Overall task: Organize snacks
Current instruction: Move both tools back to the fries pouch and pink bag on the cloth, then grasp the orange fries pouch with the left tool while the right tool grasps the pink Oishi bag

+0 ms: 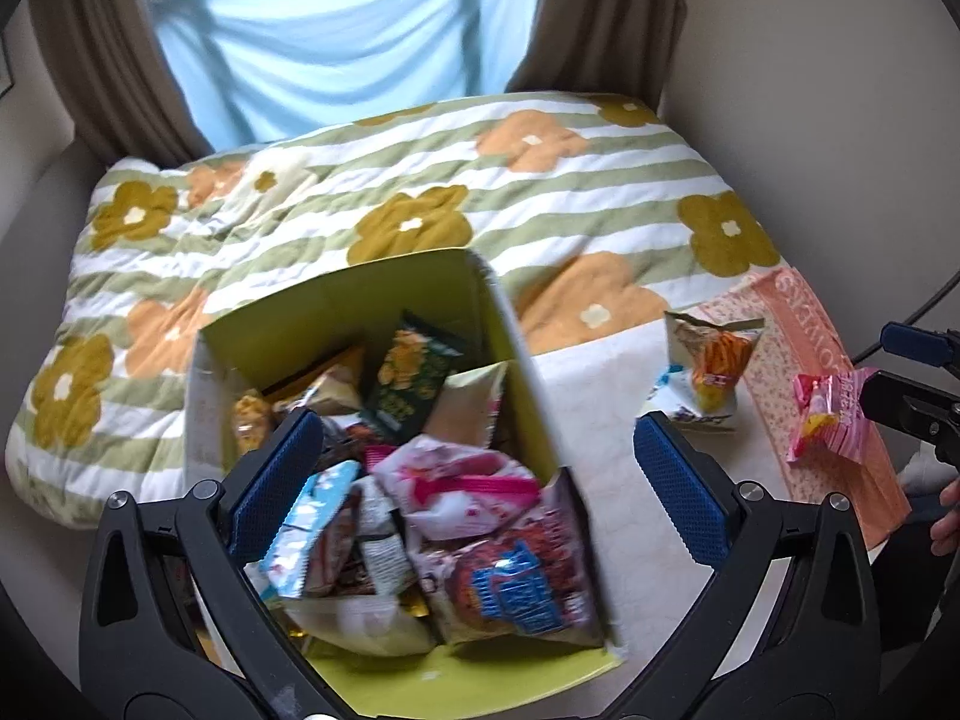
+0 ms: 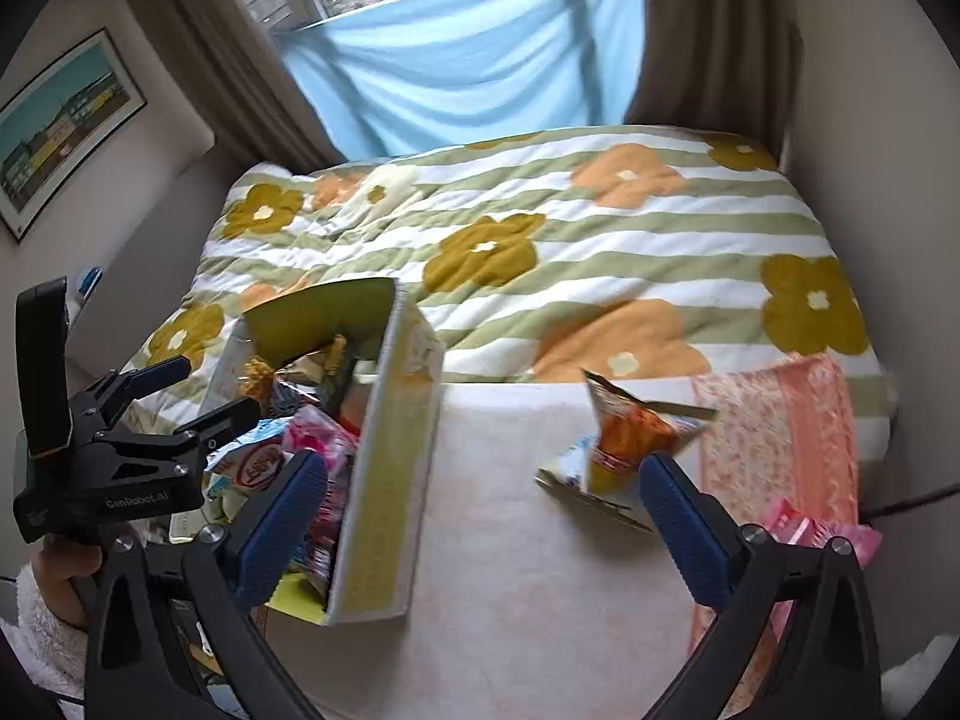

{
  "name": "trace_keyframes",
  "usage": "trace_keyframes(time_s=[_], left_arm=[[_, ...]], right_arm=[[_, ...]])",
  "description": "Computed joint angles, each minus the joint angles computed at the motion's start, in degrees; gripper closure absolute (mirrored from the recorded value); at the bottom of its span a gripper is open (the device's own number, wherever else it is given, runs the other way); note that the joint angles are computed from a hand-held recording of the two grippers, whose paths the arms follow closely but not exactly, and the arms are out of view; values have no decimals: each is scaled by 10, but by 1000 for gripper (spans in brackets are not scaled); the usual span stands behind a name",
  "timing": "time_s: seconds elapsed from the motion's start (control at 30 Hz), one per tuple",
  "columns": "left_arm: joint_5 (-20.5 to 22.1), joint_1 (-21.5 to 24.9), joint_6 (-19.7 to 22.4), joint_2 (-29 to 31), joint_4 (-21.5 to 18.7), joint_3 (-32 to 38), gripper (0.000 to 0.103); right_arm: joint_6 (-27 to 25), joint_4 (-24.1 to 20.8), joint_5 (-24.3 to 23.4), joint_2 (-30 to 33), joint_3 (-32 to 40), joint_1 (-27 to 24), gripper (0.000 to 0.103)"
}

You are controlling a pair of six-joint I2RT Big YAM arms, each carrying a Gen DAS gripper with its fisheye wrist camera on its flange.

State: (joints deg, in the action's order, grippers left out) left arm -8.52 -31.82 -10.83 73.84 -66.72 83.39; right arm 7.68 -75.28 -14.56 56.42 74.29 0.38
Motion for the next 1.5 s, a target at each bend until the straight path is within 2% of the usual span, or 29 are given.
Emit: trace_keyframes(time_s=[0.17, 0.33, 0.43, 0.53, 0.63, 0.73, 1.0, 1.13, 1.23, 1.27, 1.3, 1.37, 1.5], left_arm=[[6, -73, -34, 62, -4, 46, 0], [10, -120, -48, 135, -16, 88, 0], [21, -131, -54, 166, -13, 101, 0], [27, -139, -63, 200, -15, 117, 0], [31, -144, -74, 234, -19, 133, 0], [30, -150, -83, 264, -20, 150, 0], [22, -156, -76, 332, -32, 198, 1], [19, -157, -76, 352, -38, 207, 5], [24, -155, -80, 364, -42, 213, 7], [26, -154, -83, 365, -40, 212, 11], [28, -154, -85, 367, -40, 212, 25], [38, -152, -88, 373, -46, 216, 39], [34, -152, -86, 367, -38, 207, 49]], right_arm=[[-41, -17, -25, -54, -57, -119, 0], [-70, -52, 18, -74, -95, -189, 0], [-89, -61, -16, -86, -126, -256, 0], [-76, -60, -41, -89, -154, -301, 0], [-66, -54, -37, -89, -177, -316, 0], [-62, -35, -56, -79, -201, -334, 0], [-28, 23, -83, -19, -216, -339, 0], [-7, 56, -72, -1, -216, -330, 0], [26, 70, -62, 2, -216, -323, 0], [33, 72, -60, 2, -215, -319, 0], [36, 77, -59, 6, -213, -318, 0], [42, 87, -59, 9, -212, -314, 0], [53, 98, -56, 21, -209, -311, 0]])
